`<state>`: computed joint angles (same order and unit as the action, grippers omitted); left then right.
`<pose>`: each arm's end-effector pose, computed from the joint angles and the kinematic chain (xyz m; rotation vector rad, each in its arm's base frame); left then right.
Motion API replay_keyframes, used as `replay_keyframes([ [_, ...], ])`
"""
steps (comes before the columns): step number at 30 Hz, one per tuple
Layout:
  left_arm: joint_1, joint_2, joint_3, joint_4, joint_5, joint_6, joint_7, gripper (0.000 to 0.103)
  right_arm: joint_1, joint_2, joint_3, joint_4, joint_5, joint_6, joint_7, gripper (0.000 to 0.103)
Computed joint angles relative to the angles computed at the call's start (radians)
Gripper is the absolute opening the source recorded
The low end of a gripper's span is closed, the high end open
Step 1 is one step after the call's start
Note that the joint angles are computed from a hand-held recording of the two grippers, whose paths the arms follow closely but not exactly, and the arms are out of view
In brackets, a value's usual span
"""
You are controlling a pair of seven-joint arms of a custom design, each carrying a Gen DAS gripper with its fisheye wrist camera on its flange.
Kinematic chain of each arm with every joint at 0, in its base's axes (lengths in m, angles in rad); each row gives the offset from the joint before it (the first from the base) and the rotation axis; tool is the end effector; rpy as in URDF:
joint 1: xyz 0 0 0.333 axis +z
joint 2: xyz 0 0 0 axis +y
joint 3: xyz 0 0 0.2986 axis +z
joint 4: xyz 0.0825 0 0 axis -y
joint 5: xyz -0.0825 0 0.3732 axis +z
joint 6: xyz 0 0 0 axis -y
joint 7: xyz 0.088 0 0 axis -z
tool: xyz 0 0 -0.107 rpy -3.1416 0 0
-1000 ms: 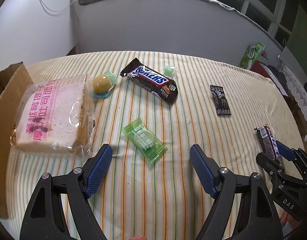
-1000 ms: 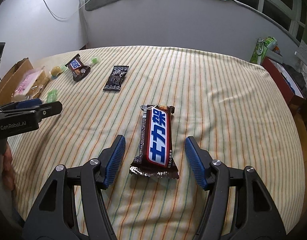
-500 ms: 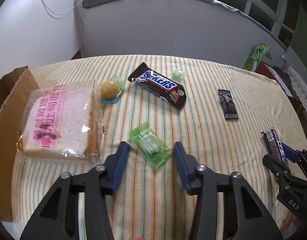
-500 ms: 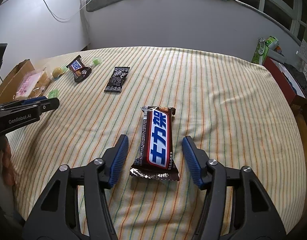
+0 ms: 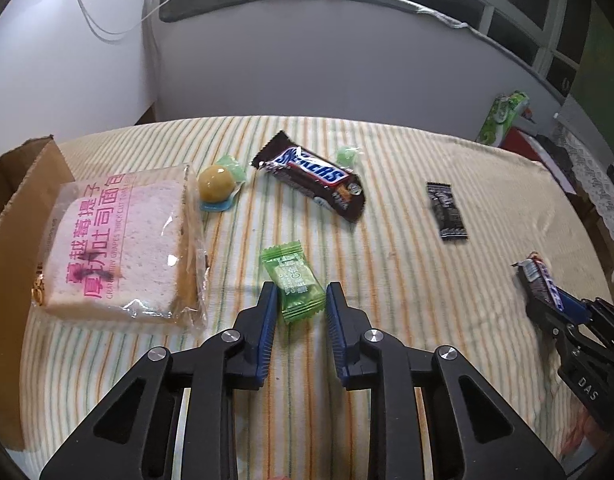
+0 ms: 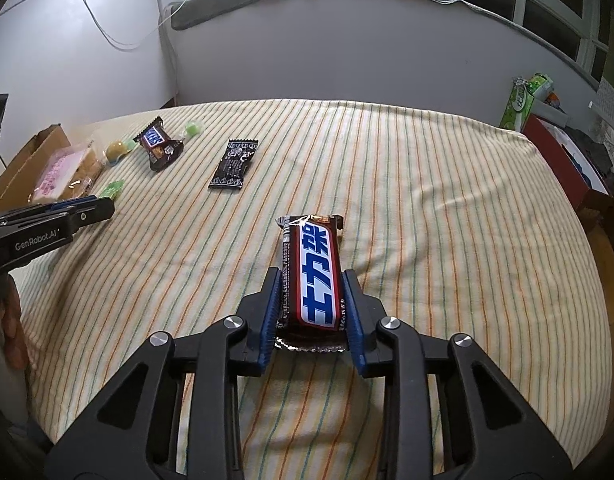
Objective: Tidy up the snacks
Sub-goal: 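Grasp the large Snickers bar with the right tool while the left tool grasps the green candy, then lift and carry the Snickers bar and green candy over the box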
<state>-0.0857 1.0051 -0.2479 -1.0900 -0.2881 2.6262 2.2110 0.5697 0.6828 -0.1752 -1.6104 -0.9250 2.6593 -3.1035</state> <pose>0.7707 -0.1792 0.2706 -1.3158 2.4598 -0.9043 0.6299 0.3068 0.2541 -1.4420 2.1469 -0.7793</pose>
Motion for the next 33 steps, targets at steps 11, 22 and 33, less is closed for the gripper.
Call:
replay_keyframes([
  [11,0.128,-0.186,-0.159,-0.318,-0.133,0.221,0.264,0.023,0.043,-0.081,-0.004,-0.053,-0.097,-0.071,0.111,0.03],
  [22,0.341,-0.331,-0.352,-0.488,-0.433,0.26,0.6,0.023,0.074,-0.142,0.078,0.0,-0.161,-0.277,0.102,0.03],
  [33,0.459,-0.411,-0.363,-0.509,-0.729,0.202,0.827,0.023,0.136,0.045,0.099,0.375,-0.084,-0.408,-0.137,0.03],
])
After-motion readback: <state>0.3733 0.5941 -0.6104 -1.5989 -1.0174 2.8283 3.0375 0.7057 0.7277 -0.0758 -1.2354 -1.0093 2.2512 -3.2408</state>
